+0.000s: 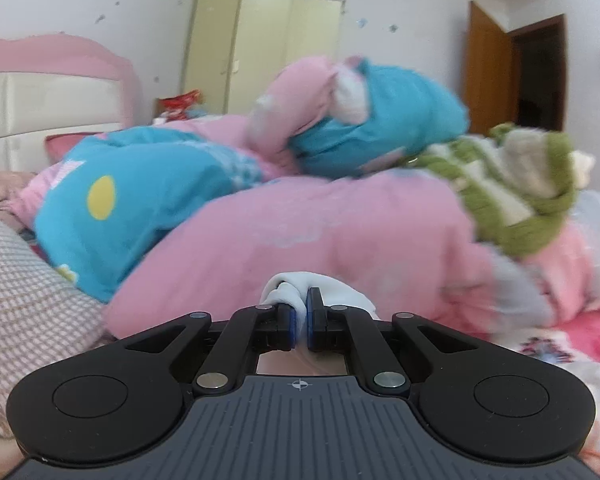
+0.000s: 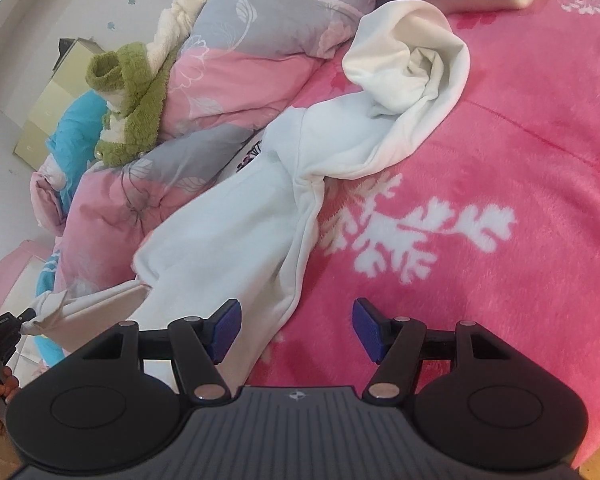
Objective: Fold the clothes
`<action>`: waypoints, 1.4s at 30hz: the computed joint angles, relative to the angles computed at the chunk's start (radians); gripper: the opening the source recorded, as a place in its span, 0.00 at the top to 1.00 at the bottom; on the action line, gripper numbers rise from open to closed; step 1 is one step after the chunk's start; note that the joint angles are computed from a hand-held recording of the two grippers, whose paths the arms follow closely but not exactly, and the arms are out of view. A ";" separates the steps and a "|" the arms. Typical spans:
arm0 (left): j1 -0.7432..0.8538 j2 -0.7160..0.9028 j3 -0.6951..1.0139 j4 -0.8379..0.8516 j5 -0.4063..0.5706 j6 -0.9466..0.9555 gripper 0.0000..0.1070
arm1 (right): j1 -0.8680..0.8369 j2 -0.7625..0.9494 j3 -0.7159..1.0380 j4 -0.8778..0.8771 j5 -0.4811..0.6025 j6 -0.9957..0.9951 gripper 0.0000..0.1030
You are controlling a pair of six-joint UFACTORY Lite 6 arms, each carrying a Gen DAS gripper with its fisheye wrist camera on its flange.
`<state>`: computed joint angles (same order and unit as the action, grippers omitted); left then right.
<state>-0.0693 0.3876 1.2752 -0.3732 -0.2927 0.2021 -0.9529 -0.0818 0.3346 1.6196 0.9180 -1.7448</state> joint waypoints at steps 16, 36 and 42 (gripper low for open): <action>0.132 0.144 0.112 -0.540 0.596 0.413 0.39 | 0.018 -0.061 0.005 -0.073 -0.033 0.123 0.37; 0.236 -0.333 -0.440 -1.170 0.765 1.159 0.36 | 0.258 -0.310 -0.111 -0.121 0.087 0.388 0.48; 0.167 -0.316 -0.454 -1.123 0.774 1.147 0.36 | 0.134 -0.210 -0.091 -0.086 0.214 0.290 0.95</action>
<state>0.0981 0.0718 0.8208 -1.4966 0.4818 1.3490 -0.8186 -0.2915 0.2433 1.5339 1.1322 -1.4552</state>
